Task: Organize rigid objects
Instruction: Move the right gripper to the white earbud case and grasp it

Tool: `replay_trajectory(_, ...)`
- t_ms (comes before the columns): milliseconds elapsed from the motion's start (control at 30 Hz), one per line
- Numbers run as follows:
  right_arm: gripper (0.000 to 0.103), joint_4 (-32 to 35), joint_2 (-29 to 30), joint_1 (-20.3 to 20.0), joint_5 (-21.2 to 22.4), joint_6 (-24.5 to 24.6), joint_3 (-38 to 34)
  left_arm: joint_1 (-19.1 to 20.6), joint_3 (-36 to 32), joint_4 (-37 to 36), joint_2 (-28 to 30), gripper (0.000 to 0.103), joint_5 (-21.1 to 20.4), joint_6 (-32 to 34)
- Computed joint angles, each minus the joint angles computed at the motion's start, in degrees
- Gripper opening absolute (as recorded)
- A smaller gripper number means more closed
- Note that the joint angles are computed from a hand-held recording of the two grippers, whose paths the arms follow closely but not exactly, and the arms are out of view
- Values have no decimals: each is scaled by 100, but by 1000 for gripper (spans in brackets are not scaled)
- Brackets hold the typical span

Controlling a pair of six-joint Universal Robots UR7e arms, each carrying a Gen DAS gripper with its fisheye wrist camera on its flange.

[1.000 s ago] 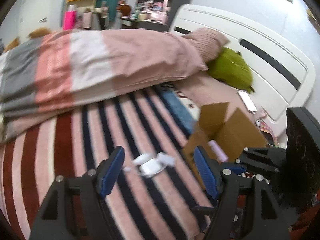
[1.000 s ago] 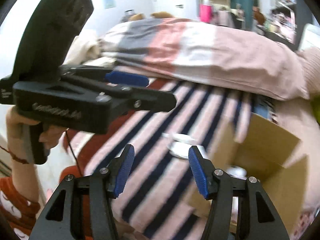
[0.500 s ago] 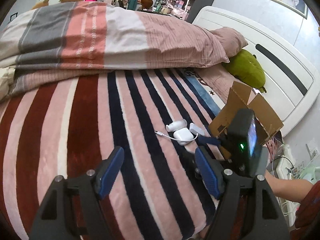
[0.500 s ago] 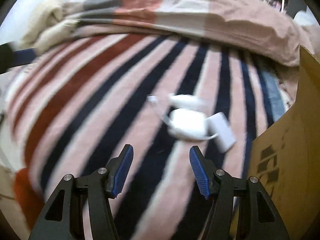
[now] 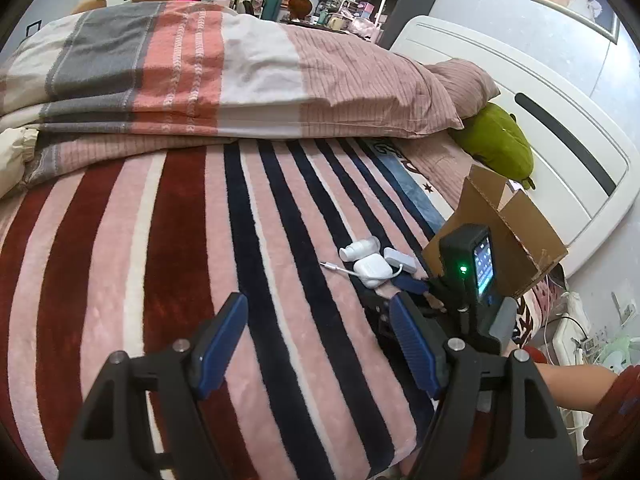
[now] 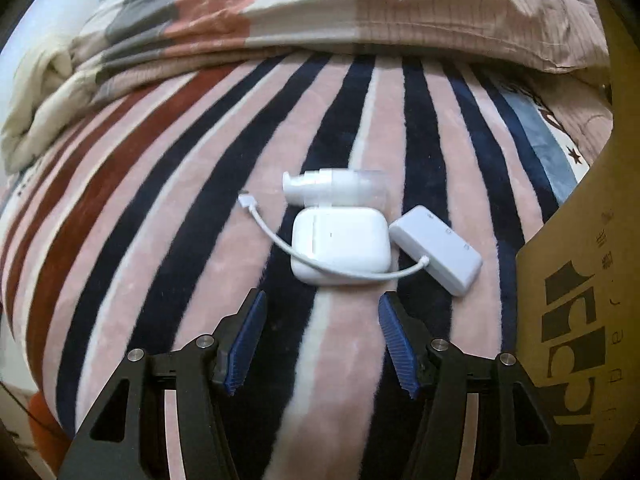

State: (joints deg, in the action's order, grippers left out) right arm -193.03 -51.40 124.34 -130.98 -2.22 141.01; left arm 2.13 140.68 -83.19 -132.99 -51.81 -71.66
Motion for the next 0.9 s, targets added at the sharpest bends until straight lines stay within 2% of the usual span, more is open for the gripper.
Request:
replay_trajectory(100,55,-539,361,-50,-229,-436,-166,-38,-22,69,-12,71,10,-84)
replay_trajectory(167,50,-658,427,-121,-207,-515,-212,-50,-31,93,-24,71,6,-91)
replay_trajectory(233,49,-665,428,-100,-222,-628,-211,-61,-43,156,-34,71,10,-138)
replay_trajectory(267,33,-596,372,-75,-165,-712,-163,-58,-46,166,-31,71,12,-164)
replay_trajectory(300,0,-419,264,-63,-99,-675,-100,-62,-45,167,-29,71,10,-178)
replay_trajectory(367,0,24,-133,-94,502,-621,85,-54,-33,91,-17,71,-7,-127)
replay_trajectory(400,0,257,-274,-62,663,-648,133,-57,-32,56,1,71,-15,-111)
replay_trajectory(467,2,340,-264,100,418,-690,150,-77,-45,31,47,71,-12,-115)
replay_trajectory(533,24,281,-220,54,357,-580,93,-115,-62,13,86,71,-11,-127)
replay_trajectory(567,49,154,-191,-18,383,-533,68,-138,-75,43,99,71,-17,-148)
replay_trajectory(600,58,-6,-160,-102,445,-492,49,-164,-86,107,94,71,-24,-176)
replay_trajectory(667,58,36,-177,-225,633,-379,-46,-232,-122,301,79,71,-38,-274)
replay_trajectory(700,56,10,-237,-283,904,-393,-57,-253,-137,394,60,71,-32,-334)
replay_trajectory(733,55,-76,-233,-275,995,-427,-74,-263,-146,477,32,71,-27,-399)
replay_trajectory(767,55,-143,-187,-191,880,-432,-127,-236,-152,532,1,71,-21,-437)
replay_trajectory(800,54,-83,-155,-104,716,-365,-217,-207,-160,570,-13,71,-14,-463)
replay_trajectory(833,54,135,-211,-77,793,-220,-277,-199,-164,608,-27,71,-9,-488)
replay_trajectory(867,54,336,-336,-144,1109,-147,-282,-184,-167,630,-38,71,-4,-502)
replay_trajectory(900,54,401,-382,-107,1191,-59,-304,-149,-165,616,-56,71,3,-481)
